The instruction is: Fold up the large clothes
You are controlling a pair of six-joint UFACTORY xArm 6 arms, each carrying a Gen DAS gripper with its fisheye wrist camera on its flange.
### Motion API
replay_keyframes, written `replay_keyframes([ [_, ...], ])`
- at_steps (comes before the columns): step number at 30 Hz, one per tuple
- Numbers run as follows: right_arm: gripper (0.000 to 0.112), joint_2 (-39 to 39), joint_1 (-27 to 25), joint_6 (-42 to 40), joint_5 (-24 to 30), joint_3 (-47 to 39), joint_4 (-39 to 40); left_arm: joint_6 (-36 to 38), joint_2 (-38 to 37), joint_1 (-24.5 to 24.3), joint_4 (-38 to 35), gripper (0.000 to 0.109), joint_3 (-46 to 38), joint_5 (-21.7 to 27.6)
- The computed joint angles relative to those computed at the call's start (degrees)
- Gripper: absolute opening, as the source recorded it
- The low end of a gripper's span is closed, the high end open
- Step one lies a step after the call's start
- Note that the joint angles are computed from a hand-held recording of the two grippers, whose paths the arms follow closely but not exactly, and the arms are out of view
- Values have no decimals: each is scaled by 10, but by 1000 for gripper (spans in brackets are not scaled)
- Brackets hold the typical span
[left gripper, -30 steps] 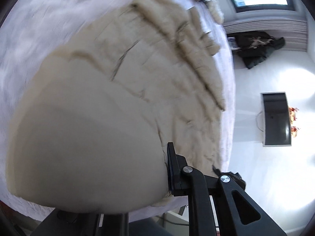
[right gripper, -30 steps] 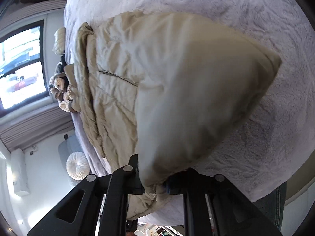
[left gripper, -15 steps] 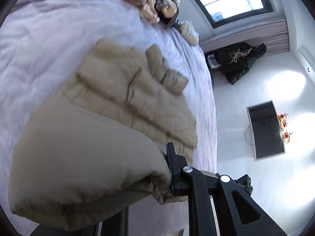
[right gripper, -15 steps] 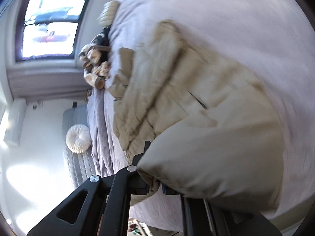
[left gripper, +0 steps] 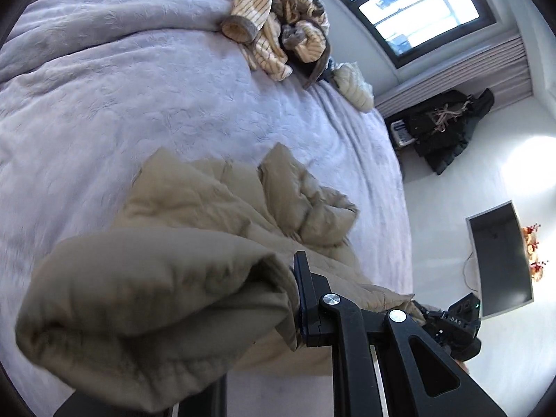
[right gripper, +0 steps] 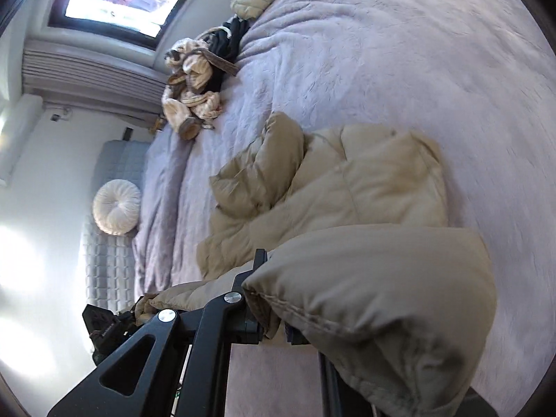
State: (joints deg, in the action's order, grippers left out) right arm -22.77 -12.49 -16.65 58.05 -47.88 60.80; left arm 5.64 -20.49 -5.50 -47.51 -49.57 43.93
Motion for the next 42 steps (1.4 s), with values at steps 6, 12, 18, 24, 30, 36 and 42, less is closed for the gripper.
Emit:
replay_keyframes([
  [6, 9, 122, 56, 22, -80, -72, -25, 53, 153, 5, 25, 18, -97, 21],
  [12, 9, 215, 83, 59, -128, -114, -40, 6, 254, -6, 130, 19, -192, 55],
  [18, 9, 252, 92, 87, -142, -139, -56, 42, 241, -16, 152, 28, -195, 45],
  [24, 9, 285, 88, 112, -137, -157, -40, 31, 215, -35, 243, 103, -174, 1],
  [30, 32, 272, 80, 115, -126, -147, -25, -41, 167, -33, 329, 103, -127, -46],
  [36, 74, 176, 82, 106, -162, -106, -87, -13, 144, -34, 288, 32, -101, -45],
  [42, 9, 137, 160, 69, -189, -95, -252, -15, 190, -96, 340, 31, -113, -89],
])
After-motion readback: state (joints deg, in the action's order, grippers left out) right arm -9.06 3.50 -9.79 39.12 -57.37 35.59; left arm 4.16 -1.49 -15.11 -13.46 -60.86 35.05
